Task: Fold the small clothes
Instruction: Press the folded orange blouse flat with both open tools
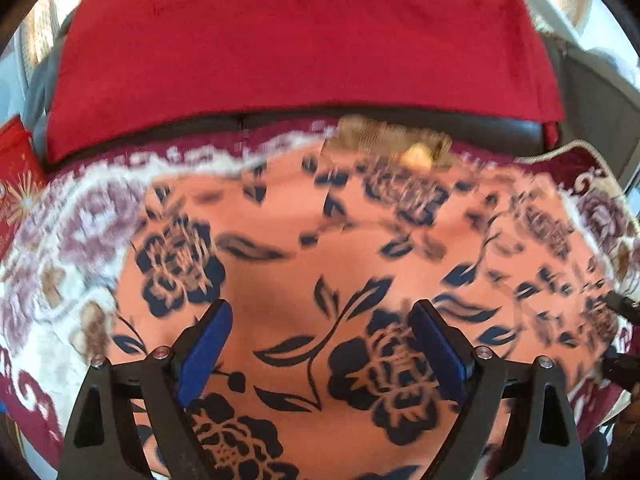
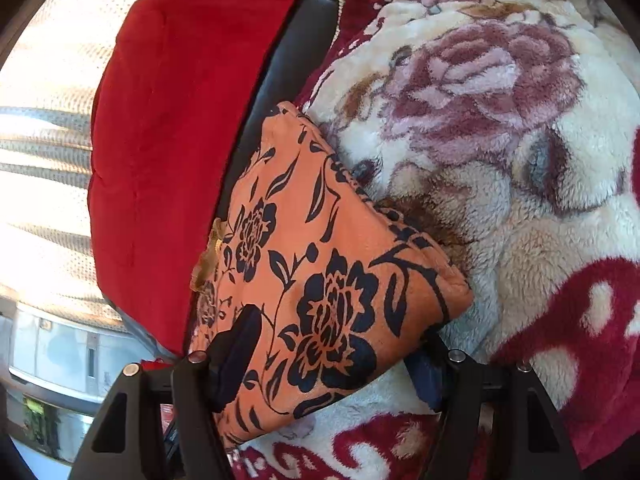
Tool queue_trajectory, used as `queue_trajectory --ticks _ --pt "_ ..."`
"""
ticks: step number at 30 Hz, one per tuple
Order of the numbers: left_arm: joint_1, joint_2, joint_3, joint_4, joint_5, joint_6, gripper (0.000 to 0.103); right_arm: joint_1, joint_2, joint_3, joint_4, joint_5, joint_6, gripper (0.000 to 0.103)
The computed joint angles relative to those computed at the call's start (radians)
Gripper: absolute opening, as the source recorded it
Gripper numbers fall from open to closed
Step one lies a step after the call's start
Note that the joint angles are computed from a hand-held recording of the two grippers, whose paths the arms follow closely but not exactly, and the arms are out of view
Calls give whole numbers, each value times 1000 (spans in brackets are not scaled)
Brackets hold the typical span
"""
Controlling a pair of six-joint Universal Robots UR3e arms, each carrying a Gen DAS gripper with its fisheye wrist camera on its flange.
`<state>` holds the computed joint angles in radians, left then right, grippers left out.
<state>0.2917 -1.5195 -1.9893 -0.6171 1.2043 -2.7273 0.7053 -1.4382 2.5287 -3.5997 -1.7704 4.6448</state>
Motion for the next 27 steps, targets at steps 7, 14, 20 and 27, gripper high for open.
queue_trajectory --ticks 7,14,20,27 --pt "-17 -58 -54 63 54 10 94 24 30 -11 -13 -44 12 63" --pt "25 71 -109 100 -24 -7 95 17 -36 -22 82 -54 -4 54" --pt "-39 -41 -51 72 66 -44 95 -1 -14 -21 66 -34 4 55" --pt "-44 -22 -27 21 82 -39 95 6 -14 -63 135 -48 1 55"
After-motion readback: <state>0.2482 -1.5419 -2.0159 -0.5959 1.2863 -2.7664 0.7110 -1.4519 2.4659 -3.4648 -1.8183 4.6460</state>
